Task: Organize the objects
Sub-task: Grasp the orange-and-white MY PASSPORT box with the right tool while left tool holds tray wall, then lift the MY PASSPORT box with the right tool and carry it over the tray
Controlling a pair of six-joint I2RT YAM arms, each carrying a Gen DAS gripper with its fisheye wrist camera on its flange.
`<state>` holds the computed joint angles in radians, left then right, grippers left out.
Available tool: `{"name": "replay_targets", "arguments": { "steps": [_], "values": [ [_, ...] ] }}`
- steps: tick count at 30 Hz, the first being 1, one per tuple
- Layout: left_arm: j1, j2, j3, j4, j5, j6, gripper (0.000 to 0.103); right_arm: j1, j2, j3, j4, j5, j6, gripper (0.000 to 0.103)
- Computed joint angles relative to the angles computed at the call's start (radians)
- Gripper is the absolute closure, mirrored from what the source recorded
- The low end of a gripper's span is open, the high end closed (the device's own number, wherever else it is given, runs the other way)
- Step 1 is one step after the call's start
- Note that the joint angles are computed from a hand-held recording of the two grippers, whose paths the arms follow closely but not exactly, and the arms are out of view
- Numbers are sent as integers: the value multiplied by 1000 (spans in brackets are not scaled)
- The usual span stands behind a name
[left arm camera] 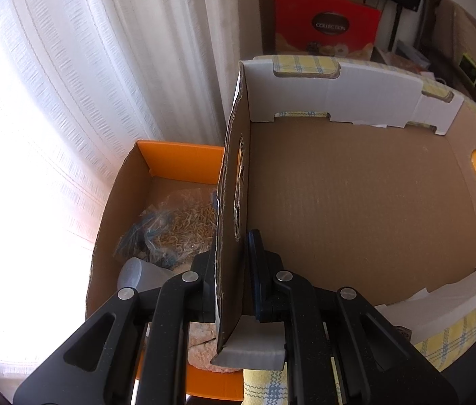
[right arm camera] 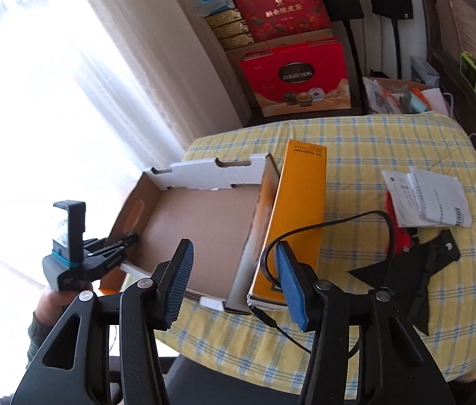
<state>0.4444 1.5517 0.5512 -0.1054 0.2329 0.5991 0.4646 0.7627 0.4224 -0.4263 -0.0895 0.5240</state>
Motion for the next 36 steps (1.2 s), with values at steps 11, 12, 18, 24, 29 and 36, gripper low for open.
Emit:
{"name": "replay_targets", "arguments": {
  "steps": [11,12,18,24,29,36],
  "values": [
    [-14,-9,-10,5,-1,-11,91,-95,-48,-2,-94,73,-37,45],
    [-20,-15,-15,7,-2,-15,91,-74,-47,0,-92,86,-28,45],
    [-74,-45,-39,6,-12,-41,91,37,85,47,-85,188,-5,42],
    [-113,-80,-61,-2,-27,-69,91,-5,146,36,-67,203,-35,49],
    [-117,-88,-67,-3,-31,-83,91,-106,76,38,-116,162,-87,55],
    [-149,-121,-98,-5,-30,-122,91,-232,-27,78,-195,93,-143,57]
  ]
}}
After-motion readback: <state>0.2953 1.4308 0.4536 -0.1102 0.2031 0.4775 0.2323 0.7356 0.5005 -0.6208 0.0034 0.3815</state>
